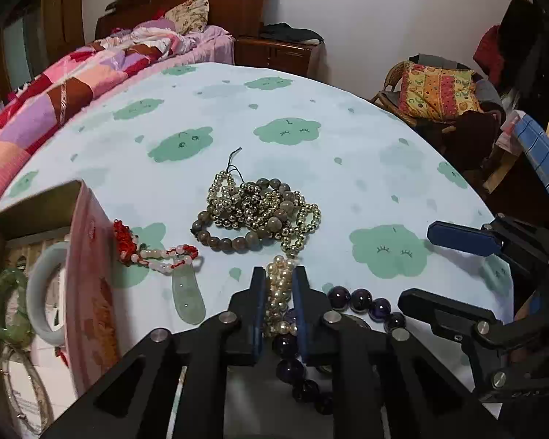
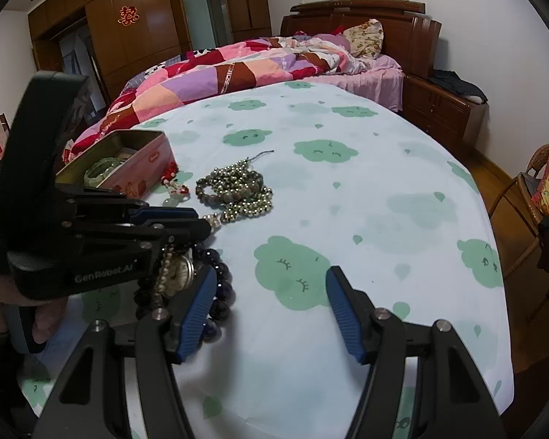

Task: Organize jewelry
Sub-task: 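Move the left tool to the pearl strand and close on it, then lift the pearl strand with left tool while right tool grasps the watch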

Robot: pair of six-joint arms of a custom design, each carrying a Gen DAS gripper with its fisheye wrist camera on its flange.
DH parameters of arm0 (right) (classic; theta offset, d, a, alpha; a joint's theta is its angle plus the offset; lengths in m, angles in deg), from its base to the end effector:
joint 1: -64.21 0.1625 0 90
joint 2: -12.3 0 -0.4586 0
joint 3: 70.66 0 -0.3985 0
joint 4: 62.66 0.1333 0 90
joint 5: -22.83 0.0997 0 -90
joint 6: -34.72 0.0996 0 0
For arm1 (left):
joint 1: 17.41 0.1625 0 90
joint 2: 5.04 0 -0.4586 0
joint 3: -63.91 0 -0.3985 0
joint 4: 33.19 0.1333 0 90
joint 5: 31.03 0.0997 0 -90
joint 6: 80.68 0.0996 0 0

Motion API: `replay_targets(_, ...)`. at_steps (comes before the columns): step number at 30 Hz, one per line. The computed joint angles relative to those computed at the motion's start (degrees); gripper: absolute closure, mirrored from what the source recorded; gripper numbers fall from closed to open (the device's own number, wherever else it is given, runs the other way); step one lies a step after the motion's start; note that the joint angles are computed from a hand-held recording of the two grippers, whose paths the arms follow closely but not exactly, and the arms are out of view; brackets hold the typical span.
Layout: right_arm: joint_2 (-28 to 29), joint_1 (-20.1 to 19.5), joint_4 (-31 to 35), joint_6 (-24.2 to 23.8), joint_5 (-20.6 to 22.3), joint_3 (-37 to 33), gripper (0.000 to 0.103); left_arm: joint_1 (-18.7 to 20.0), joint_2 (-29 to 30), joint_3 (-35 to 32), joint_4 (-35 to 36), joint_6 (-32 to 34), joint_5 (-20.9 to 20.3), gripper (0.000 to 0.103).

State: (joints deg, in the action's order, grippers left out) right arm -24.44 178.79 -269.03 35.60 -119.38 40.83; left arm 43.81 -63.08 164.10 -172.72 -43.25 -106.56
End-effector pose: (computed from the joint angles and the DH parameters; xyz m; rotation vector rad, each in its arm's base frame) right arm 0.2940 -0.5115 0.0730 0.0507 -2.2317 1.0505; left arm -0.1740 -0.6454 0.2013 1.5512 2.4222 -0.1574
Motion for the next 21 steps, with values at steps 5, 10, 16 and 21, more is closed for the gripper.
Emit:
replay_targets(5, 0.0, -0.1, -0.3, 0.0, -0.5, 0.0, 0.037, -0.3, -2.5, 1.1, -2.8, 0.0, -2.6, 0.098)
replay_targets(10, -0.2, 0.1, -0.6, -0.2, -0.5, 0.1, 0.037, -0.2, -4.9, 1.1, -4.9, -1.0, -5.6, 0.098)
replay_targets(16, 0.5, 0.7, 0.1, -2.1, -0.2, -0.7, 0.037, -0.1, -6.6, 1.5, -6.5, -1.8, -7.6, 0.098)
replay_targets(21, 0.3, 0.7, 1.3, -1.5, 0.7, -0.9, 0.037, -0.4, -7.7, 1.3, -7.7, -1.9, -9.0, 0.098)
